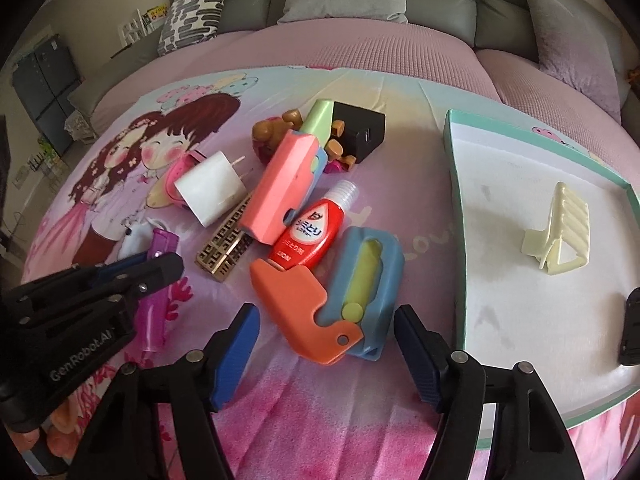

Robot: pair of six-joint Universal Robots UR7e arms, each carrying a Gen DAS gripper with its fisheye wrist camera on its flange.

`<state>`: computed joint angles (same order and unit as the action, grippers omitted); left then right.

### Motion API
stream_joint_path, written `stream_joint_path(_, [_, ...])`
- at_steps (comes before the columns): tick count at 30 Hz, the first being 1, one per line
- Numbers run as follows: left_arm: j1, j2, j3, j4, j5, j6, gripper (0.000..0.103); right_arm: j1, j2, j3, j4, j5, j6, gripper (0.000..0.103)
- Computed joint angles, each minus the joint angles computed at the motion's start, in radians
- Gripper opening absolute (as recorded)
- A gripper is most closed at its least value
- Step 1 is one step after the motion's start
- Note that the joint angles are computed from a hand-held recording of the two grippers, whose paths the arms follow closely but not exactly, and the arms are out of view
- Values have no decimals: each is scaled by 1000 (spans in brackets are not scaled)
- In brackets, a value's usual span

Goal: Organize rigid objects
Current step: 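Grasp the orange-and-blue folding toy with the right tool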

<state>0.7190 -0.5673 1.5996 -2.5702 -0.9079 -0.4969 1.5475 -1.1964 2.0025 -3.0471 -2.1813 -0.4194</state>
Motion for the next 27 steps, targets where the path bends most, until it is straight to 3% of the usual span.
stream_joint_path(10, [3, 1, 0, -1, -5, 3, 18, 1, 41, -7, -86, -20, -41, 70])
stream_joint_path(11, [3, 1, 0, -2, -5, 3, 18, -1, 36, -6, -82, -14, -32, 64])
stream_joint_path(12, [3, 1, 1, -4, -6, 3, 18, -5, 29, -4, -82, -5, -19, 51])
stream_joint_path(13, [3, 0, 2, -6, -7, 2, 18, -9, 21, -2, -80, 3, -6, 47])
stream_joint_path(20, [-1, -2, 4, -9, 2, 1, 17, -13, 11, 2, -81, 6, 1, 47])
stream_joint_path(27, [-16, -23, 27, -61, 16, 9, 16, -20, -42, 30, -123, 104, 29, 47])
